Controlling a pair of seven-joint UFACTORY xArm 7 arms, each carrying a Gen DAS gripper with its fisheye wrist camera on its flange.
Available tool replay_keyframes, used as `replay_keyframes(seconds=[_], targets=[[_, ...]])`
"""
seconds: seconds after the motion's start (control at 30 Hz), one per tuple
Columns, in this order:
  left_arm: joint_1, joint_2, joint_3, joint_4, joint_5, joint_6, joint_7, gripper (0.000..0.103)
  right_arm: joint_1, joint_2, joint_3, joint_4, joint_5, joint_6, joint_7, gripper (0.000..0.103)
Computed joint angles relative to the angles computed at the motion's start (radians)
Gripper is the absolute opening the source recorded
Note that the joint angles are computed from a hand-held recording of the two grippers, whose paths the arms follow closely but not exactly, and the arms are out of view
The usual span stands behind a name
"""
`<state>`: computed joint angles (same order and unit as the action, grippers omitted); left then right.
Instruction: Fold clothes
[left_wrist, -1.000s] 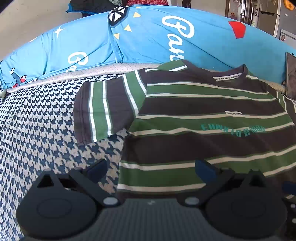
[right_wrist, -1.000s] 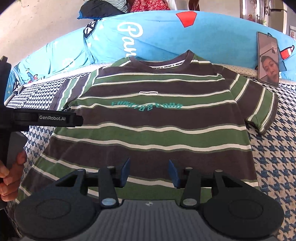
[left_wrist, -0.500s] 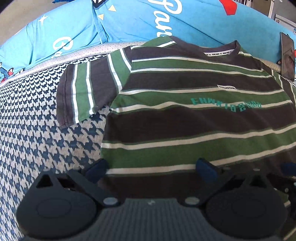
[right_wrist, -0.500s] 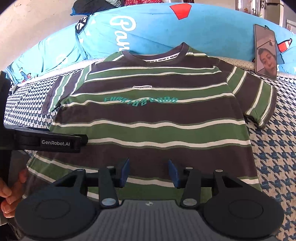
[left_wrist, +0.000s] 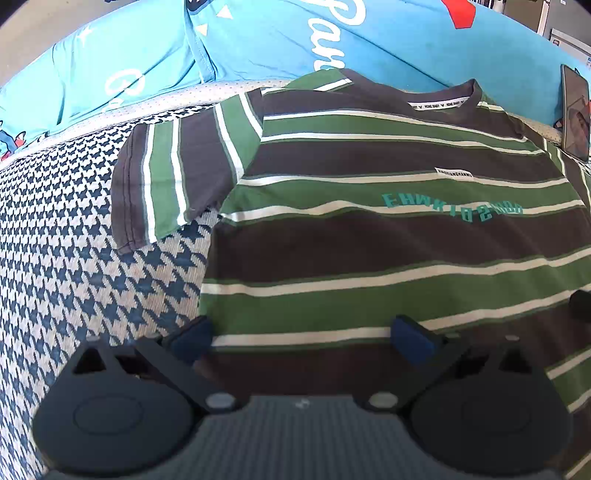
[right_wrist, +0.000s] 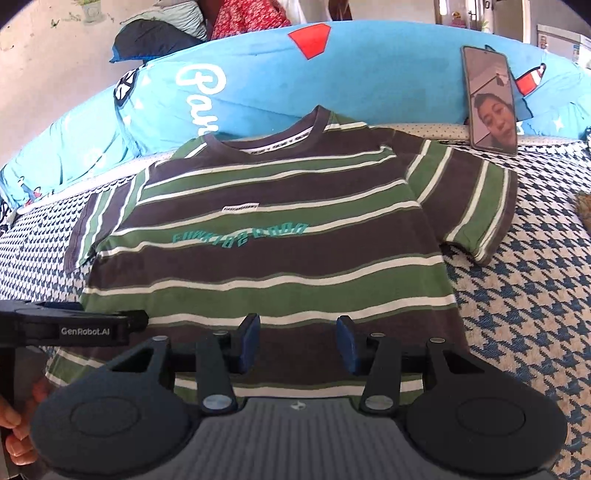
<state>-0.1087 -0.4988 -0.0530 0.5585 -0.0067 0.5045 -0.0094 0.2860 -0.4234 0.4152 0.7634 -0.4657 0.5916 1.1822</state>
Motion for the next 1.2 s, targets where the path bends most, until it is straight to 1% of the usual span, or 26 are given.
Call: replay_keyframes(seconds=[0.1, 0.23, 0.47, 0.57, 0.7, 0.73, 0.8, 0.87, 0.97, 1.0, 1.03, 1.07, 1.13, 1.17, 1.2], targets=[[0.000, 0.001, 0.000, 0.001, 0.001, 0.002, 0.000, 0.103, -0.041, -0.031, 0.010, -0.016, -0.033, -0.006, 0.065, 0.044], [0.000, 0.003, 0.001, 0.003, 0.001, 0.005, 0.000, 0.103, -0.110, -0.076, 0.036, -0.029, -0.092, 0.022, 0.163, 0.044], [0.000, 0.006, 0.002, 0.006, 0.001, 0.007, 0.002, 0.103, -0.231, -0.154, 0.017, -0.101, -0.114, -0.024, 0.339, 0.044], [0.000, 0.006, 0.003, 0.005, 0.001, 0.007, 0.003, 0.103, -0.272, -0.176, -0.007, -0.146, -0.105, -0.080, 0.384, 0.044], [0.001, 0.008, 0.001, 0.005, 0.002, 0.007, 0.001, 0.103, -0.325, -0.162, -0.012, -0.171, -0.110, -0.122, 0.386, 0.044], [0.002, 0.009, 0.001, 0.005, 0.002, 0.007, 0.001, 0.103, -0.333, -0.154, -0.012, -0.174, -0.110, -0.133, 0.387, 0.041], [0.000, 0.011, 0.003, 0.006, 0.001, 0.006, 0.004, 0.103, -0.369, -0.147, 0.010, -0.179, -0.138, -0.161, 0.412, 0.036], [0.000, 0.012, 0.005, 0.006, -0.001, 0.006, 0.007, 0.103, -0.395, -0.132, 0.028, -0.176, -0.161, -0.185, 0.429, 0.025], [-0.001, 0.014, 0.005, 0.005, -0.003, 0.004, 0.009, 0.103, -0.428, -0.107, 0.052, -0.166, -0.199, -0.214, 0.453, 0.020], [-0.001, 0.014, 0.006, 0.005, -0.003, 0.003, 0.010, 0.103, -0.437, -0.098, 0.061, -0.159, -0.213, -0.214, 0.460, 0.019], [-0.001, 0.015, 0.006, 0.004, -0.004, 0.001, 0.012, 0.103, -0.444, -0.090, 0.069, -0.150, -0.227, -0.211, 0.468, 0.016], [-0.002, 0.015, 0.007, 0.004, -0.004, 0.000, 0.014, 0.103, -0.449, -0.082, 0.076, -0.142, -0.241, -0.207, 0.477, 0.009], [-0.003, 0.017, 0.008, 0.003, -0.006, -0.004, 0.018, 0.103, -0.455, -0.066, 0.087, -0.126, -0.273, -0.194, 0.498, 0.007], [-0.003, 0.018, 0.009, 0.004, -0.006, -0.004, 0.019, 0.103, -0.452, -0.060, 0.094, -0.113, -0.287, -0.170, 0.505, 0.006], [-0.003, 0.020, 0.009, 0.005, -0.007, -0.004, 0.021, 0.103, -0.450, -0.055, 0.108, -0.095, -0.308, -0.126, 0.512, 0.006]])
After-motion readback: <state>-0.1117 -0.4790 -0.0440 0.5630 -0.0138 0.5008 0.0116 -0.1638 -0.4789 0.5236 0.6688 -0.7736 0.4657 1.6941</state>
